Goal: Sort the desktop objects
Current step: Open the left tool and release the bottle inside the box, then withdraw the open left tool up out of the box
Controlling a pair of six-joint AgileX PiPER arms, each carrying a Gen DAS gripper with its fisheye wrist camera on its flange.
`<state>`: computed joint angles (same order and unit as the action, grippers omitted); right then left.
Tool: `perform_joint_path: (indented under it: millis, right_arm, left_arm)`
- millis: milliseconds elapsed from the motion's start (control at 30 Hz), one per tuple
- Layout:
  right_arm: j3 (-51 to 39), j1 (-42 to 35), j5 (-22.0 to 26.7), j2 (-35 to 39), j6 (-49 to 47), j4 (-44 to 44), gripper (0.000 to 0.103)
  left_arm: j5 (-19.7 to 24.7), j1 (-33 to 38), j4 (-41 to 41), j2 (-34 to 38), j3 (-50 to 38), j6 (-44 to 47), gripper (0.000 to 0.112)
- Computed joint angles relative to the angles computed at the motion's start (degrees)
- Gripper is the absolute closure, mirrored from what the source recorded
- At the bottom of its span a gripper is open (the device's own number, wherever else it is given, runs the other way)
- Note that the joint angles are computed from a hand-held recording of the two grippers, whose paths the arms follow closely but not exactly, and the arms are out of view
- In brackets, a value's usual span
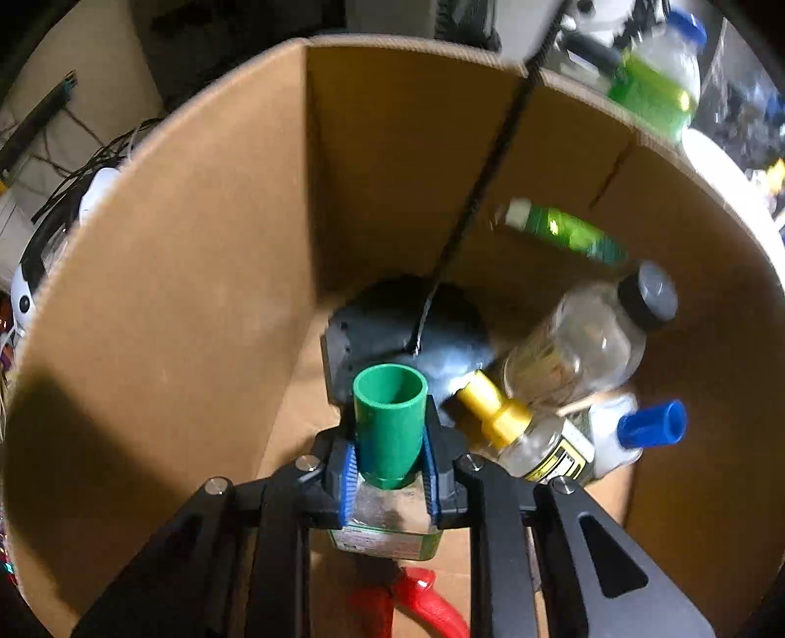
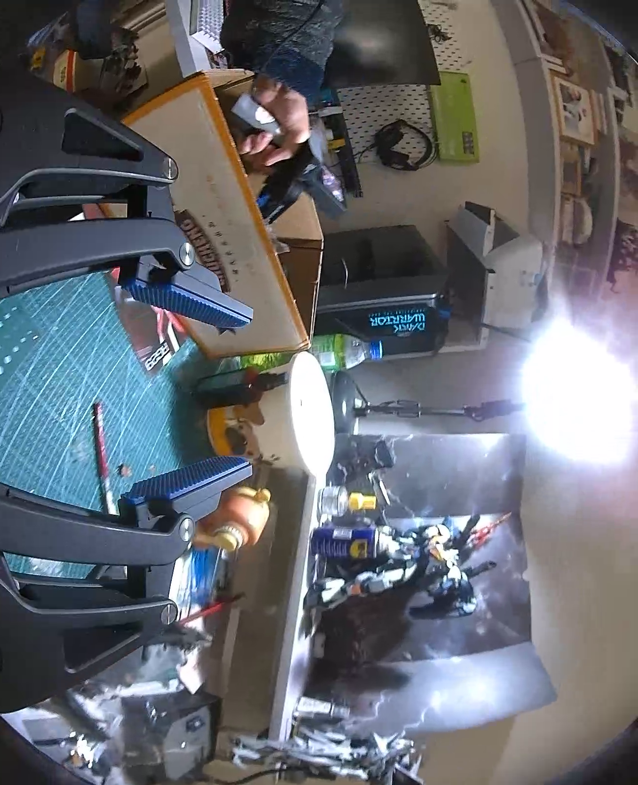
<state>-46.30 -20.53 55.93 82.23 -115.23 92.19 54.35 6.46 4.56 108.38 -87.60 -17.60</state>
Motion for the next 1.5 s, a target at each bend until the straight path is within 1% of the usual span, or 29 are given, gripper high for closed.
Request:
perform_joint_path:
  millis: [133,300,400,467,500,567,633,667,700,733,767,800,833,933,1000,1067,1100,1133,1167,1233,1267,1300,1333,1367,1400,1433,1500]
  right_arm:
    - [-0.85,2.99,-1.51,1.37,-0.14,0.78,0.051]
    - [-1.04,5.43,-2.57,1.57,0.03,1.08,0.051]
    - [-1.46,5.86,-2.37,0.74,0.95,-0.13,0.05]
    - [-1.86,6.02,-2.13,0.13,1.67,-1.01,0.049]
    - [-2.14,6.17,-2.17,-0.07,2.13,-1.31,0.048]
    - [-2.71,6.48,-2.25,-0.48,3.05,-1.91,0.045]
    - [-3.15,6.83,-2.38,-0.88,3.62,-2.37,0.045]
    - [-3.19,6.94,-2.34,-1.21,3.85,-2.6,0.045]
    - [-3.44,7.05,-2.21,-1.52,4.61,-3.3,0.045]
    - [-3.7,7.16,-2.06,-1.82,5.36,-3.99,0.045]
    - [-3.71,7.08,-1.72,-2.2,5.72,-4.41,0.044]
    - [-3.7,6.85,-1.12,-2.63,6.08,-4.88,0.044]
    - [-3.6,6.69,-0.88,-3.0,6.37,-5.25,0.044]
    - [-3.43,6.25,-0.84,-4.11,6.91,-6.12,0.044]
    - [-3.41,5.9,-0.64,-4.67,7.41,-6.65,0.044]
    - [-3.47,5.25,0.15,-5.18,7.88,-7.05,0.044]
    - [-3.38,5.03,0.33,-5.57,8.01,-7.16,0.044]
    - [-3.35,4.81,0.66,-5.75,8.16,-7.26,0.044]
    - [-3.33,4.58,1.0,-5.94,8.33,-7.37,0.044]
    - [-3.48,4.09,2.04,-6.03,9.3,-7.83,0.044]
    - [-3.53,3.83,2.62,-6.04,9.68,-7.98,0.044]
    - [-3.45,3.55,3.08,-6.2,10.02,-8.12,0.044]
    - [-3.31,3.47,2.91,-6.49,10.23,-8.33,0.044]
    - [-3.17,3.39,2.74,-6.8,10.48,-8.56,0.044]
    - [-3.03,3.3,2.58,-7.09,10.7,-8.77,0.044]
    - [-2.72,2.82,2.8,-7.52,10.86,-9.04,0.044]
    - [-2.06,1.61,3.51,-8.43,11.22,-9.72,0.044]
  left_arm:
    - [0.6,-2.23,-0.45,1.44,-0.87,1.06,0.091]
    - [1.3,-3.39,-1.46,3.26,-1.61,0.98,0.091]
    - [3.5,-4.4,-0.79,3.13,-1.42,1.05,0.09]
    - [5.92,-4.56,-2.38,3.45,-0.8,1.42,0.09]
    - [6.31,-4.9,-2.57,3.35,0.16,1.1,0.087]
    - [5.52,-5.91,-1.21,2.34,1.91,-0.3,0.086]
    - [5.97,-6.77,0.15,1.72,1.9,-0.68,0.086]
    - [5.7,-7.44,1.78,0.9,2.24,-1.63,0.084]
    - [5.11,-8.29,4.14,-0.24,2.81,-3.16,0.078]
    - [4.44,-8.88,5.77,-1.79,3.51,-4.52,0.076]
    - [3.73,-9.29,6.9,-3.6,4.26,-5.78,0.07]
    - [3.13,-9.51,7.23,-5.36,5.01,-6.53,0.062]
    - [3.04,-9.48,6.61,-6.75,5.49,-6.58,0.059]
    - [2.97,-9.63,5.08,-11.52,6.6,-5.83,0.058]
    - [2.97,-10.88,7.0,-14.61,5.86,-7.4,0.057]
    - [4.32,-12.74,9.31,-16.06,2.95,-9.12,0.057]
    - [4.13,-13.98,10.92,-17.51,3.13,-10.98,0.057]
    - [2.78,-16.06,13.82,-20.3,5.04,-14.04,0.057]
    - [-0.15,-17.69,17.36,-22.25,7.39,-16.93,0.057]
    - [-4.78,-22.28,27.21,-26.28,12.38,-25.15,0.056]
    - [-7.41,-24.39,32.94,-28.34,15.48,-30.19,0.048]
    - [-8.9,-26.97,38.67,-30.35,17.81,-35.28,0.033]
    - [-9.75,-29.61,44.4,-32.18,19.78,-40.21,0.026]
    - [-8.47,-32.66,50.13,-33.46,21.1,-45.63,0.018]
    - [-5.79,-36.05,55.86,-34.32,22.22,-51.36,0.012]
    - [-2.77,-39.2,59.9,-35.06,22.77,-55.27,0.009]
    - [4.0,-45.62,66.85,-36.07,23.44,-61.59,0.009]
